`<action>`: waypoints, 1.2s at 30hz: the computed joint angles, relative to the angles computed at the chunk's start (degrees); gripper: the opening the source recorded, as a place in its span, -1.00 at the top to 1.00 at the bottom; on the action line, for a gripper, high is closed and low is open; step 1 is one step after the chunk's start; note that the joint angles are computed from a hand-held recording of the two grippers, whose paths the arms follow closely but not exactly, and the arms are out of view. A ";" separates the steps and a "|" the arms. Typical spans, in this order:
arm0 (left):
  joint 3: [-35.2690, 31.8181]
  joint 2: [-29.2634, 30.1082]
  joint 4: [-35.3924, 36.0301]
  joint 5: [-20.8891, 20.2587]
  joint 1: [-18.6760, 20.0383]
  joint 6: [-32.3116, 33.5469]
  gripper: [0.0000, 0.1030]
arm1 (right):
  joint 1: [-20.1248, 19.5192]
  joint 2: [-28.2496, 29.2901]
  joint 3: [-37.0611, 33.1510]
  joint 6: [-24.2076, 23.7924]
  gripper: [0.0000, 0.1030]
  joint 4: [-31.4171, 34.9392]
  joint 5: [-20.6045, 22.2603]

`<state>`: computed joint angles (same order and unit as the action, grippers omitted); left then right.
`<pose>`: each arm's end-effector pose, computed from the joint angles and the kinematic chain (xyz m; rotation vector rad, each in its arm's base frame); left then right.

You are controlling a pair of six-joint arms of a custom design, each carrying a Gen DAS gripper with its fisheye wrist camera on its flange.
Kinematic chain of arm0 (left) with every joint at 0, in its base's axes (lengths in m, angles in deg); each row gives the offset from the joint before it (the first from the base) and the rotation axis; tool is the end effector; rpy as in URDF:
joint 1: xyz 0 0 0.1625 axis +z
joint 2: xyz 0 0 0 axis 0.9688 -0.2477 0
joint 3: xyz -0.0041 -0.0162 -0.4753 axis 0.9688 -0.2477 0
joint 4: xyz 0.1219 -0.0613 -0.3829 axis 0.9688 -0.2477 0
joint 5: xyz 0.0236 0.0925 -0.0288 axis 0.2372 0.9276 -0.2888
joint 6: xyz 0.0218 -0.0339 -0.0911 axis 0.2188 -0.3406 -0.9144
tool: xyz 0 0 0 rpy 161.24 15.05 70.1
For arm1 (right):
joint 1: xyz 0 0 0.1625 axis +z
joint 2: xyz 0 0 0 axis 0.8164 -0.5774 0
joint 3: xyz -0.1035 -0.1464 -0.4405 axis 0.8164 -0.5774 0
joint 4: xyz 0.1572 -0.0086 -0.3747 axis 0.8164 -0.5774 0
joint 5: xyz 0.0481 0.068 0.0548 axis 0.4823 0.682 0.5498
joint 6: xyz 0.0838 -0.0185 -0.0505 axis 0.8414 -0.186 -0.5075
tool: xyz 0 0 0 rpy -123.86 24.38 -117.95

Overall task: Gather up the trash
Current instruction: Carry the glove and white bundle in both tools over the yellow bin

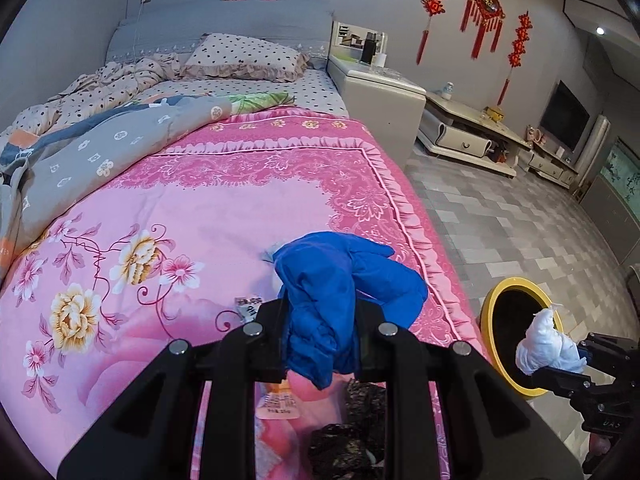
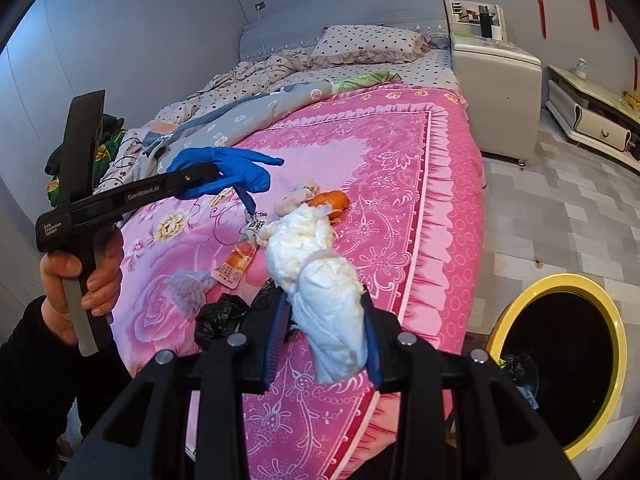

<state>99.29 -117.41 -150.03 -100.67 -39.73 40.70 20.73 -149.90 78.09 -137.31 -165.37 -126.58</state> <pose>-0.4082 -0.5691 0.0034 0.1462 2.2556 -1.0888 -0.0019 -0.5440 0.3862 1.0721 -2.6560 0.4985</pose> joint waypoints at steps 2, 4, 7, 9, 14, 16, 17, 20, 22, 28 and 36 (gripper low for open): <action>-1.62 1.23 -0.42 -0.64 -0.40 1.60 0.61 | -0.66 -0.46 -0.44 -0.01 0.38 -0.17 0.57; -3.45 2.53 -0.72 -1.52 -0.72 3.01 0.61 | -1.37 -0.90 -1.09 0.15 0.38 0.12 1.21; -6.11 4.36 -1.39 -2.59 -1.14 5.23 0.61 | -2.54 -1.44 -2.11 0.47 0.38 0.33 2.04; -7.87 5.52 -1.81 -3.49 -1.30 6.60 0.61 | -3.32 -1.82 -2.78 0.62 0.38 0.44 2.47; -12.40 8.51 -1.83 -5.33 -1.78 9.52 0.60 | -5.34 -2.54 -4.63 1.14 0.38 0.67 3.37; -14.33 9.69 -1.80 -6.37 -1.89 10.53 0.60 | -5.99 -2.65 -5.36 1.40 0.38 0.71 3.50; -15.07 10.16 -1.88 -6.88 -1.98 10.99 0.60 | -6.29 -2.70 -5.67 1.49 0.38 0.55 3.57; -18.07 11.97 -1.45 -8.09 -2.22 12.58 0.60 | -7.20 -2.97 -6.53 1.74 0.38 0.34 4.13; -20.10 13.20 -1.17 -9.03 -2.31 13.69 0.60 | -7.76 -2.91 -7.42 2.20 0.38 0.41 4.56; -26.04 16.80 -0.01 -11.54 -2.47 16.11 0.60 | -9.40 -2.92 -9.63 3.46 0.38 0.30 5.72; -34.41 21.81 3.69 -15.20 -1.91 17.79 0.60 | -11.62 -1.82 -13.15 5.77 0.38 -0.31 6.81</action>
<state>64.88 -95.60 -146.34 -115.87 -41.64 58.49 9.11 -151.72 64.93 -131.54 -165.68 -119.77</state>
